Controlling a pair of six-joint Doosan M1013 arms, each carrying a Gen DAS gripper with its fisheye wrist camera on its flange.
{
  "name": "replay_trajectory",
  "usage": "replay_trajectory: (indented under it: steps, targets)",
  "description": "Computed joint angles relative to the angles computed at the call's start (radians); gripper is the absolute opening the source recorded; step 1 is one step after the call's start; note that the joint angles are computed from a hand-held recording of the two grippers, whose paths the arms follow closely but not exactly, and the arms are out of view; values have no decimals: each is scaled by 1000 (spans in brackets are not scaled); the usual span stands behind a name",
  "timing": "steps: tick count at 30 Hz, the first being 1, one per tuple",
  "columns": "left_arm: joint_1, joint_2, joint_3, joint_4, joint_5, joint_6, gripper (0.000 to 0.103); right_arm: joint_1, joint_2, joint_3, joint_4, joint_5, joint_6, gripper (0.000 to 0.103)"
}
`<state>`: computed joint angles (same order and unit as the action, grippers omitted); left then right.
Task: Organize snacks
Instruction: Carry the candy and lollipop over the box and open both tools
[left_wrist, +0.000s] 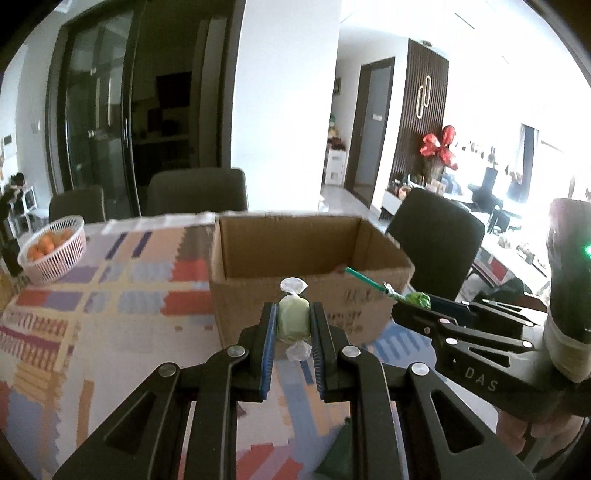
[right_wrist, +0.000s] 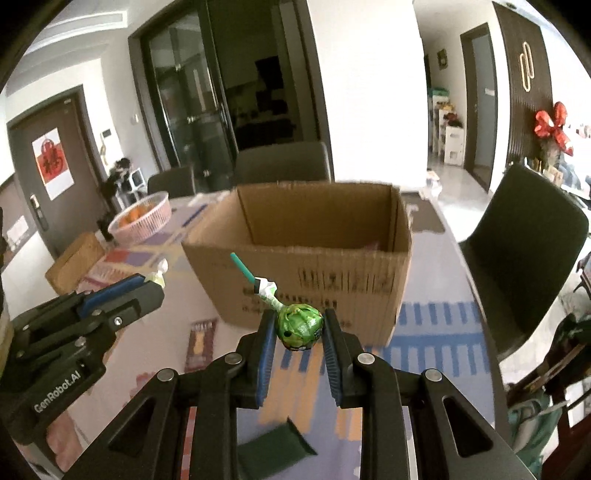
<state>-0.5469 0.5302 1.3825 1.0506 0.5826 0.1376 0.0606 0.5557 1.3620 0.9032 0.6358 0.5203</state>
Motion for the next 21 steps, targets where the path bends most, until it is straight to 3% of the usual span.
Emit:
replay_trajectory:
  steps: [6,14,21]
  targets:
    - [14,2,-26,47,-3,0,19,5,-4,-22,48,-19,-11,26]
    - [50,18,-74,-21,-26,113,19,20,8,-61,29,-53,42,26]
    - [86,48,-131,-136,-52,260,19,41,28,-111,-70,-89,160,26]
